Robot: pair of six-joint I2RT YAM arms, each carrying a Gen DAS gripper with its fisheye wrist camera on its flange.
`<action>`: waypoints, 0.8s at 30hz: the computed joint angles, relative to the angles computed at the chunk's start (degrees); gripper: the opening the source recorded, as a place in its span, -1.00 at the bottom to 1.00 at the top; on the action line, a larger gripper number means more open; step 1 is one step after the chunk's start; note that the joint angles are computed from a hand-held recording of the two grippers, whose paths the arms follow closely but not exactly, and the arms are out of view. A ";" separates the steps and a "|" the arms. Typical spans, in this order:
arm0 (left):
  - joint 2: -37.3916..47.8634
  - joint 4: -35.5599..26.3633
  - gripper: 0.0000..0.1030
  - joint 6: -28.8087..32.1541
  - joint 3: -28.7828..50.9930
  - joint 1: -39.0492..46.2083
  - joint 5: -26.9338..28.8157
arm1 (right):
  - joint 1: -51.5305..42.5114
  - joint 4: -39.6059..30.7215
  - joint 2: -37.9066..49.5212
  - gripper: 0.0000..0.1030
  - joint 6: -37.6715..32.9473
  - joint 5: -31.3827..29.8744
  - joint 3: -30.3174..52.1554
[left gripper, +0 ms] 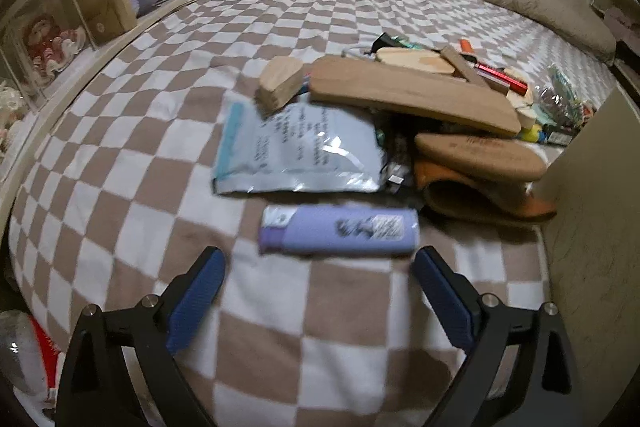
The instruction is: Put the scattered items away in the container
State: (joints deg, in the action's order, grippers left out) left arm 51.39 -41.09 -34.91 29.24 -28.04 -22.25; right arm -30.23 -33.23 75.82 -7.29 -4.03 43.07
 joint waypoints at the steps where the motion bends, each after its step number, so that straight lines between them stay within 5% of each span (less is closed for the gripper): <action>1: 0.86 0.69 0.89 0.09 0.36 -0.02 0.35 | -0.33 -0.01 0.36 1.00 0.31 -0.25 0.40; 8: 6.62 3.41 0.88 3.36 2.02 -0.25 0.51 | -4.89 -0.33 -0.65 1.00 0.87 -5.83 0.30; 11: 6.01 4.34 0.54 4.17 1.64 1.76 1.15 | -8.03 -0.68 -1.90 1.00 1.64 -9.45 -0.22; 18: 6.44 3.74 0.54 1.63 1.36 -2.37 -2.40 | -20.44 0.33 -4.23 1.00 3.87 -24.08 -2.96; 24: 5.30 2.29 0.54 0.22 0.61 -5.15 -4.59 | -11.01 -0.58 -6.34 0.87 2.99 -17.63 -3.33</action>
